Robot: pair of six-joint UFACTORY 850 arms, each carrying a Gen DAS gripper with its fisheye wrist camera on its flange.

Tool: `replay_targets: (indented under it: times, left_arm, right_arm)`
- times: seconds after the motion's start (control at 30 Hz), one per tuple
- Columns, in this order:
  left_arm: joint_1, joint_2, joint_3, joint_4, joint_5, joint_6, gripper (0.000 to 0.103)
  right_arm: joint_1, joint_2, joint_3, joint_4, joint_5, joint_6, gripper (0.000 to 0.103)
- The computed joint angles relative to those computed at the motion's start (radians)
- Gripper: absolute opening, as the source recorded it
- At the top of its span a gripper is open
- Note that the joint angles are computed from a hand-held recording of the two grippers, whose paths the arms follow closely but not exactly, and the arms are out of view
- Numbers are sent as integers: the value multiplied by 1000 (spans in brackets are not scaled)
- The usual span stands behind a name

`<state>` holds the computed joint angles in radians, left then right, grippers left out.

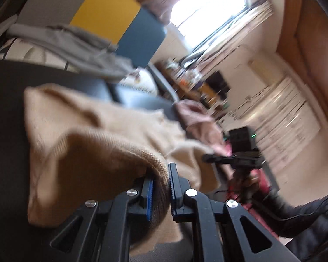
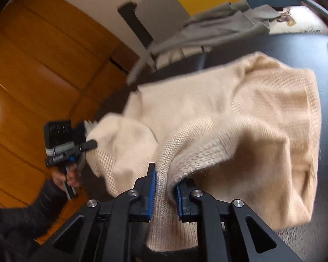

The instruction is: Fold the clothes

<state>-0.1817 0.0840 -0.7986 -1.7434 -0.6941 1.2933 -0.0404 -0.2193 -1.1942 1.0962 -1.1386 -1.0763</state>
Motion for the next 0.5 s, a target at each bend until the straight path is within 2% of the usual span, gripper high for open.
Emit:
replay_targets:
  times: [0.07,0.17,0.27,0.33,0.4,0.47,0.5]
  left_arm:
    - [34,-18,-18,-73,-49,19,11]
    - [67,-72,-66,-144,-45,-9,11]
    - [77,-143,-135,-153,45,-78,11]
    - [81,-204,-182,-145,111,-180,11]
    - [88,-247,-210,-112,173,-305,24]
    - [104,-246,-178,-186,189,-296,25]
    - [112,-243,-158,-240,191,-272,26]
  right_arm:
    - [-8,-18,-24,61,-20,-1,16]
    - [-12,-61,-75,141,-27,25,16]
    - [-6,-129,-153,194,26,92,16]
    - [4,-188,-220,197,79,176,16]
    - [20,-243,-279,173,154,296,17]
    - [20,-305,-327,176,163,409,20]
    - [17,-319,-332,182,176,442,29]
